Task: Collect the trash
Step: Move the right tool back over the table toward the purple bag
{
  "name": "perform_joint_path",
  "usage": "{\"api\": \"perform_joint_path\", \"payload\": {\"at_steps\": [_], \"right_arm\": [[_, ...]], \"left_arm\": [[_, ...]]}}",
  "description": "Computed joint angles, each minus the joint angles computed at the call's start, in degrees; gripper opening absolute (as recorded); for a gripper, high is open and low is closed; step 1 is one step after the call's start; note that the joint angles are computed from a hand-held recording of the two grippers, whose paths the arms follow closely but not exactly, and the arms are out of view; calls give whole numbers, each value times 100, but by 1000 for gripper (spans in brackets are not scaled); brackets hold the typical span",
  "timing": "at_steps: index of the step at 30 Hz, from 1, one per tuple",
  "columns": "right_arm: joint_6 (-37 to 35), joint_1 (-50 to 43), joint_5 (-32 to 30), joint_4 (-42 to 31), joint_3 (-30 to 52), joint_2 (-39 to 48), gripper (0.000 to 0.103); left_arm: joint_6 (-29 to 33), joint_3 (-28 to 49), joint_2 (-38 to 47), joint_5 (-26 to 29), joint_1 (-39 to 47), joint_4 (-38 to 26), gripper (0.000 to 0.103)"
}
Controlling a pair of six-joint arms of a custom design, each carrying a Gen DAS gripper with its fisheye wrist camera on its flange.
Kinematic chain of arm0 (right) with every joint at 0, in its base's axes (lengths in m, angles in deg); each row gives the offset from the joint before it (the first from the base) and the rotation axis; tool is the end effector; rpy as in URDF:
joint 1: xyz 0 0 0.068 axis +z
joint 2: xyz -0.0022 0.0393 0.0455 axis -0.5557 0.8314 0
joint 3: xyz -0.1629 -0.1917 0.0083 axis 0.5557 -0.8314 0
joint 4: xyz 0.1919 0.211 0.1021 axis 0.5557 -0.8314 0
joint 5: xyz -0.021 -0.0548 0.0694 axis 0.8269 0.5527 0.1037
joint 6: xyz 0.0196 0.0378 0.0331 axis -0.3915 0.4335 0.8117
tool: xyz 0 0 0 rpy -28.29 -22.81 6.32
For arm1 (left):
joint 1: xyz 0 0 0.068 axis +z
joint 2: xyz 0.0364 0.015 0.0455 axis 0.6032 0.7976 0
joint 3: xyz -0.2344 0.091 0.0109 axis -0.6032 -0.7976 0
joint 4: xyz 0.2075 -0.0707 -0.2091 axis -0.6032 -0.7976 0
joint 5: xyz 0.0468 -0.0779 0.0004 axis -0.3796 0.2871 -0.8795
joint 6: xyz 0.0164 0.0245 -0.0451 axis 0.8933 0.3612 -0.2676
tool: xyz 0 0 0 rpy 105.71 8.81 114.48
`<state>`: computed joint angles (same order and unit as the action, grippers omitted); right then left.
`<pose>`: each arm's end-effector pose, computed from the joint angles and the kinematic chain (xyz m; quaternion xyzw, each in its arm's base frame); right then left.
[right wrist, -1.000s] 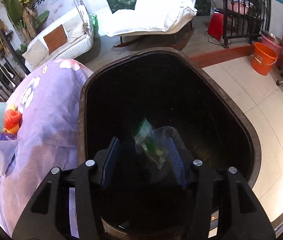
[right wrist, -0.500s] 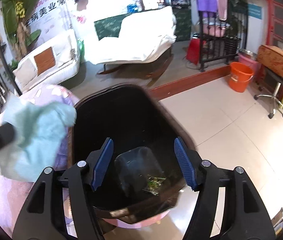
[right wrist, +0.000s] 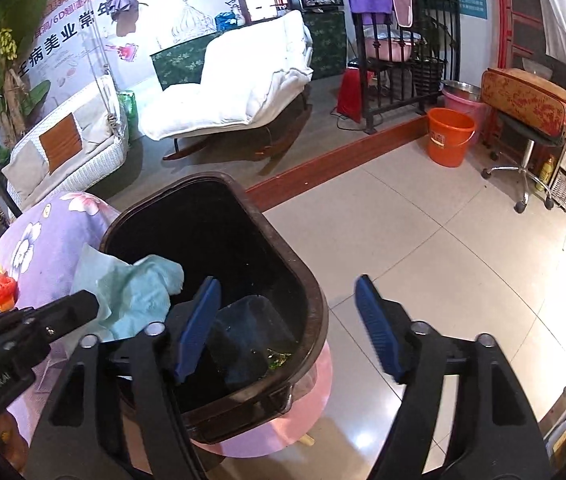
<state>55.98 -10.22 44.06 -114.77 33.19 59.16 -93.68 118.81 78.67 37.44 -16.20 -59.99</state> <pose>0.2535 0.1044 0.2191 0.0380 0.9202 0.0920 0.3786 0.2174 -0.2729 0.2467 0.0751 0.9212 -0.1440 0.3537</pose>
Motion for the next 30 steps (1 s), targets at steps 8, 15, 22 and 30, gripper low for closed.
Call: {"api": "perform_joint_path", "payload": {"at_steps": [8,15,22,30], "right_arm": [[0,-208,-36,51,66,132,85],[17,-135,-214,66,183,286,86],[7,399,-447,238,394,437,86],[-197,1391,-803,470,853,861,86]], "left_arm": [[-104,-377,-363,-184,-150,154,81],[-274,-578,-948,-972,-524,-219,89],[-492,-813,-1598,-1815,-1000,-912,93],[-1442,-1255,-2488,-2449,-1450,-1906,94]]}}
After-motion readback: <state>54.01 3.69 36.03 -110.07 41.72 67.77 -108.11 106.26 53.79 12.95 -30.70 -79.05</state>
